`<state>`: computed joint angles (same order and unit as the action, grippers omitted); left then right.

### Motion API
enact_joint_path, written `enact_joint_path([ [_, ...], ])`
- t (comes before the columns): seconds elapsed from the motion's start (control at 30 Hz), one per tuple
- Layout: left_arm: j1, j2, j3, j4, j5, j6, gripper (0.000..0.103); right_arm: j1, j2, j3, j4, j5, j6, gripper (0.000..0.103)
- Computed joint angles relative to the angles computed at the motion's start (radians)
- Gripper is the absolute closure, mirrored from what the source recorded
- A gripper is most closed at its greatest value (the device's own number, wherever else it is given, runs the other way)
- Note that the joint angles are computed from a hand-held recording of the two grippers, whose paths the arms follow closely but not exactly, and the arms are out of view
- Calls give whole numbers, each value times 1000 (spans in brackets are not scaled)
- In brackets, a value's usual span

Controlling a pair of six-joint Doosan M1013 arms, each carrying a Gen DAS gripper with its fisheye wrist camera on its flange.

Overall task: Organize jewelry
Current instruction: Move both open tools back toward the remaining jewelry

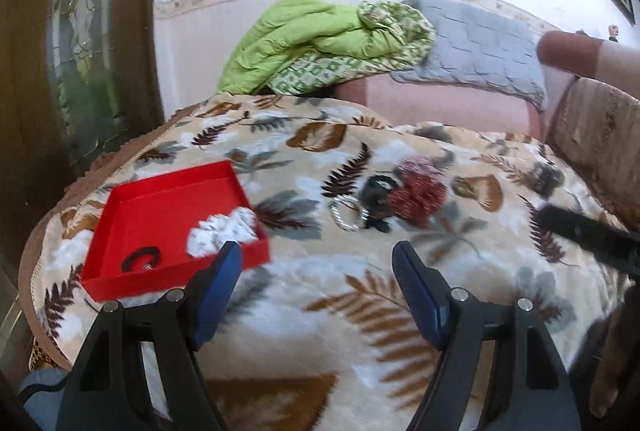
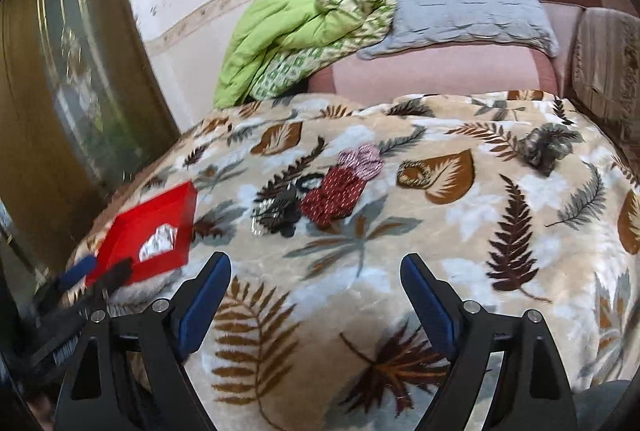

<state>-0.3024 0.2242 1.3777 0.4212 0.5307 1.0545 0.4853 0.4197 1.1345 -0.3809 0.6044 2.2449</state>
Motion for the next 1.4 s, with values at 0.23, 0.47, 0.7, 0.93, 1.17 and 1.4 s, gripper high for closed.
enact_joint_path([
  [0.23,-14,-8,13,-20,11,-8,26,1,-27,28,-77,-20,62,12],
  [0.47,-15,-7,5,-82,21,28,26,3,-41,43,-95,-34,57,12],
  [0.7,-15,19,-51,-124,48,53,26,0,-35,38,-73,-18,32,12],
  [0.93,-31,55,-116,-140,85,80,26,-12,-35,35,-51,-26,59,12],
  [1.17,-43,88,-171,-179,140,113,26,-17,-29,28,-63,-20,63,12],
  [1.4,-43,111,-200,-179,160,111,26,-32,-22,13,-19,-10,49,14],
])
